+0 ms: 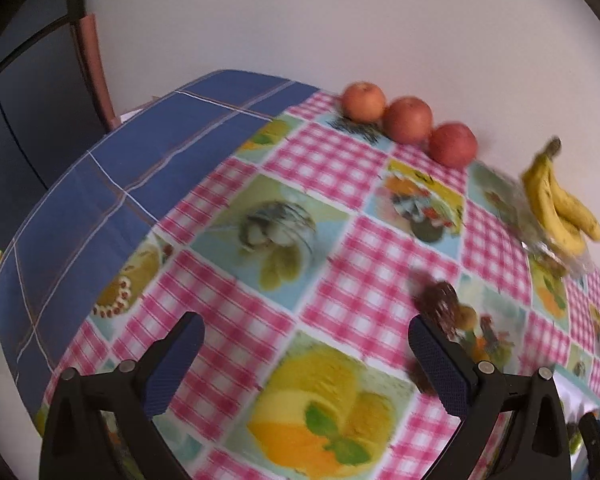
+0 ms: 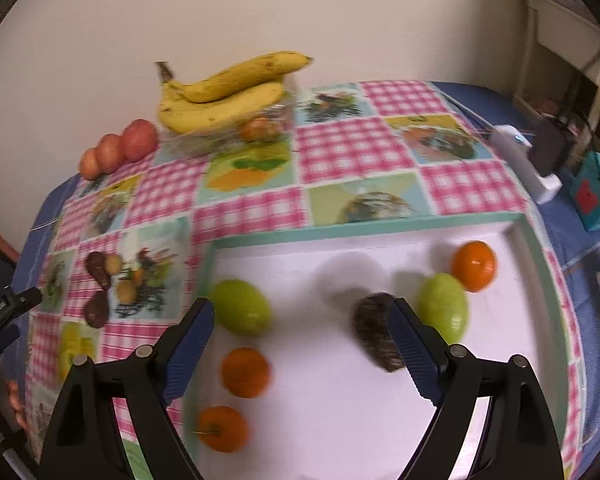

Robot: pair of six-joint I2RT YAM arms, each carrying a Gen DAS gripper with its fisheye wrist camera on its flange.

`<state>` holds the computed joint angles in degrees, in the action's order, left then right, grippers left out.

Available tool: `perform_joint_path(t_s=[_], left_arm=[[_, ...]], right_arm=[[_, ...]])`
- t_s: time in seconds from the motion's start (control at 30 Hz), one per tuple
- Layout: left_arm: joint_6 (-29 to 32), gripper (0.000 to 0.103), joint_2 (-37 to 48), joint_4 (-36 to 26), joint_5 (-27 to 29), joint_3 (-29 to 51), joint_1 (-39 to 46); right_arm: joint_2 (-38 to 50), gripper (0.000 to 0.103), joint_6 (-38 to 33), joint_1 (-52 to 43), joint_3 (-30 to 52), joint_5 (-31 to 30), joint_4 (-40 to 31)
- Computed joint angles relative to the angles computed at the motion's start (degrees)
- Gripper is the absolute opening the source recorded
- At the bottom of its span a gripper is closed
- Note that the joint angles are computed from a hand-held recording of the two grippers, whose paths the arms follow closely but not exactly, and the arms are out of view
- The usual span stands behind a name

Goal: Organize fruits
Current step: 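Move both open tools back toward the remaining loose fruit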

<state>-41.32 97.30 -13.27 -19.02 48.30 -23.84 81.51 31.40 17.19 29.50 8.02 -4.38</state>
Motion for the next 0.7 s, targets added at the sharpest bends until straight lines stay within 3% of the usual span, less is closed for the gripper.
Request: perform_joint_path(t_s=[0.2, 0.37, 0.57, 0.67, 0.7], left_arm=[[4.4, 0.103, -1.0, 7.9, 2.7, -3.8, 4.7], [7.2, 0.103, 0.5, 10.2, 9.9, -3.5, 8.1], [7.7, 0.103, 4.7, 9.9, 11.0, 0.1, 8.1], [7.0, 0.103, 6.6, 9.6, 9.6, 1.3, 7.9], [6.6, 0.102, 7.4, 9.5, 9.7, 2.0, 7.9]], right_arm=[[3.2, 0.088, 0.2, 7.5, 5.2, 3.5, 0.0], [7.8, 0.088, 1.9, 10.5, 9.5, 2.5, 1.4], [14.1, 0.088, 3.3, 12.9, 14.5, 1.2, 2.3], [17.1, 0.082, 3.5, 13.3, 16.8, 0.5, 2.3], [18.1, 0.072, 3.6, 13.4, 17.6, 0.3, 2.3]])
